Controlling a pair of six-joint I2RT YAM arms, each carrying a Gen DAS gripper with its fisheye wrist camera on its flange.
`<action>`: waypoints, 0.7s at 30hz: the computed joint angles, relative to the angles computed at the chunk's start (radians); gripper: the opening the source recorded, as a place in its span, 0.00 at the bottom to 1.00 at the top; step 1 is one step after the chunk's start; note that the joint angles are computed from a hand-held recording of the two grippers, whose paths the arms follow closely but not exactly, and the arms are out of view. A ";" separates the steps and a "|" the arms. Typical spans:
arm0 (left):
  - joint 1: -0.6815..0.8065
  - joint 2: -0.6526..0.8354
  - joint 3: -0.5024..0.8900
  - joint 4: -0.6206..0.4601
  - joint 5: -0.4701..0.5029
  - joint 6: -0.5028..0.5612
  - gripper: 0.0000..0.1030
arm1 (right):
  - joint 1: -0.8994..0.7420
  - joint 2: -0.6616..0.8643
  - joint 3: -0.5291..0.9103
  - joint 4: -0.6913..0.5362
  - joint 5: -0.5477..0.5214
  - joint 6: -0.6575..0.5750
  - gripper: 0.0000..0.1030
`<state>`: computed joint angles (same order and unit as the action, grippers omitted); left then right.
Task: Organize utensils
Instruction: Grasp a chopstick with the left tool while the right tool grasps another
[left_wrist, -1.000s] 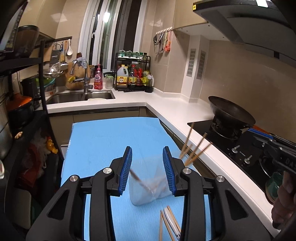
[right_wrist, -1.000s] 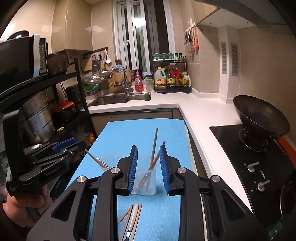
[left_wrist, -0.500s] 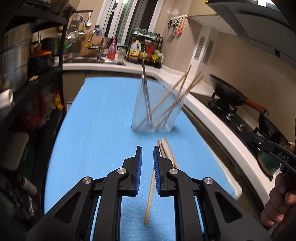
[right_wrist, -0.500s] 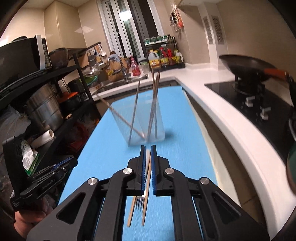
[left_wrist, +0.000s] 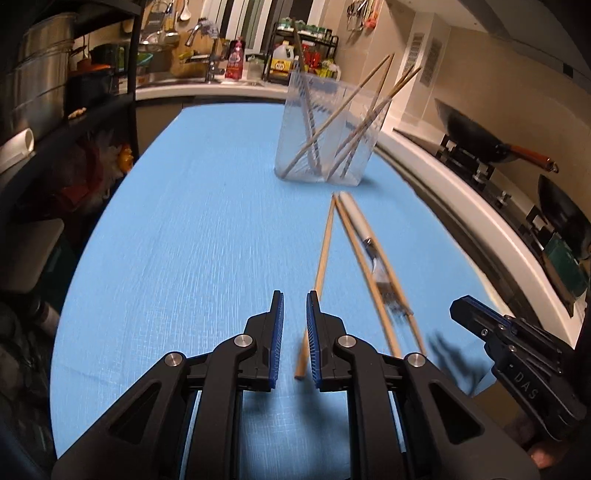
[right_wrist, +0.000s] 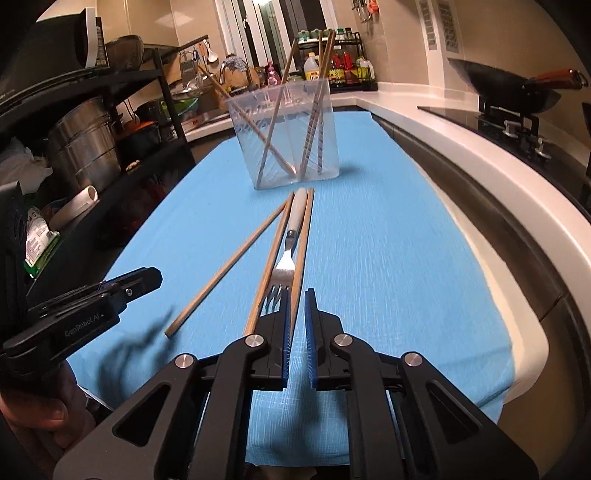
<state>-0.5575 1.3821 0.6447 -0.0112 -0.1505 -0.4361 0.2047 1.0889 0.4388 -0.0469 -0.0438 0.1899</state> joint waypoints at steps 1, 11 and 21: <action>0.000 0.013 -0.003 0.003 0.003 -0.007 0.13 | 0.003 0.022 0.004 0.010 -0.004 0.000 0.11; -0.011 0.047 -0.032 0.043 0.032 -0.016 0.33 | 0.062 0.126 -0.012 0.085 0.050 0.016 0.22; -0.103 0.101 -0.010 0.047 -0.069 -0.005 0.33 | 0.101 0.114 -0.041 0.113 0.127 -0.005 0.17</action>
<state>-0.6601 1.4831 0.6347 0.0362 -0.2193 -0.4407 0.3062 1.2031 0.3977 0.0657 0.0830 0.1844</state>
